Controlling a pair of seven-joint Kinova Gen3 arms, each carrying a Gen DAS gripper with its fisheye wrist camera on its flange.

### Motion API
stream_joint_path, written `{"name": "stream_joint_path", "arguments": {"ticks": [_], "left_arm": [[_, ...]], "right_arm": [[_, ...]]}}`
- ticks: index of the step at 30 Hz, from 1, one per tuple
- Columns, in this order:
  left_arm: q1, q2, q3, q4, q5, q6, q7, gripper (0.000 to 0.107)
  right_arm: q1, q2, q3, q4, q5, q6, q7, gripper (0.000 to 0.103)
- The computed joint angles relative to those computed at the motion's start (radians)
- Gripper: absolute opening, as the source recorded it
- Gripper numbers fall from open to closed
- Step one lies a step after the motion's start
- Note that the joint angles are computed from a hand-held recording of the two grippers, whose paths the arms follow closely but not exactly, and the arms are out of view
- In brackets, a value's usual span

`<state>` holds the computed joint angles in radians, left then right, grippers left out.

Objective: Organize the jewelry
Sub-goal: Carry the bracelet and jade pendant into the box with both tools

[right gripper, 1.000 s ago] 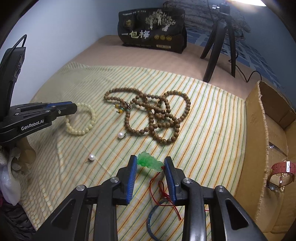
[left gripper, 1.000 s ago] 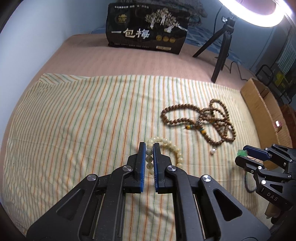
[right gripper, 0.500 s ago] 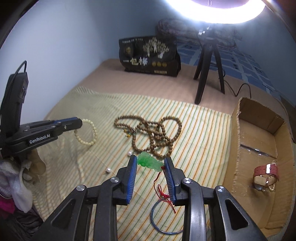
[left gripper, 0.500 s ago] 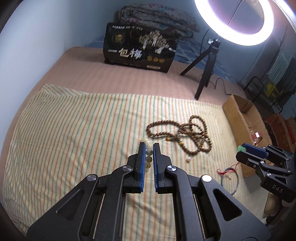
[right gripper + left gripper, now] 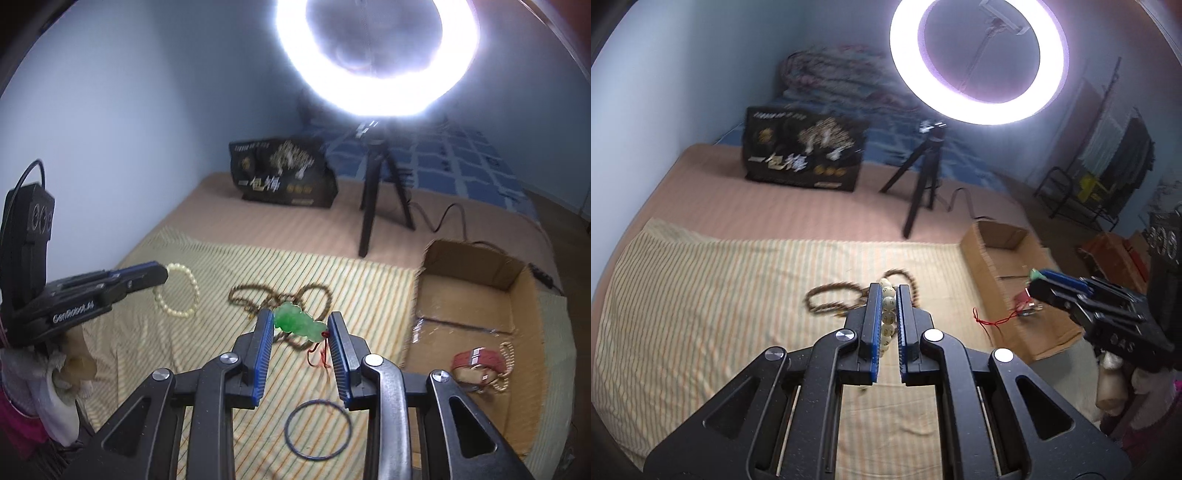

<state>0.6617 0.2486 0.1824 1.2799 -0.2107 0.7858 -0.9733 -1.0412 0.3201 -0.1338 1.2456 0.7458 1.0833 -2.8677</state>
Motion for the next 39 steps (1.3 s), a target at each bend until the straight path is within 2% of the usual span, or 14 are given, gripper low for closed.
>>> {"name": "stream_joint_path", "arguments": {"ticks": [6,16,28,39], "left_arm": [[0.035,0.031,0.023,-0.071,0.016,-0.005,-0.036,0.005],[0.126,0.136,0.019,-0.214,0.045,0.025,-0.097,0.005],[0.22,0.274,-0.006,-0.387,0.081,0.082,-0.156,0.005],[0.259,0.408,-0.02,-0.558,0.147,0.169,-0.216,0.005]], "right_arm": [[0.008,-0.065,-0.002,0.056,0.062,0.028,-0.079,0.03],[0.074,-0.143,-0.06,0.148,0.13,0.086,-0.184,0.03],[0.194,-0.214,-0.105,0.245,0.121,0.105,-0.258,0.03],[0.292,-0.228,-0.105,0.314,0.067,0.031,-0.265,0.03]]}}
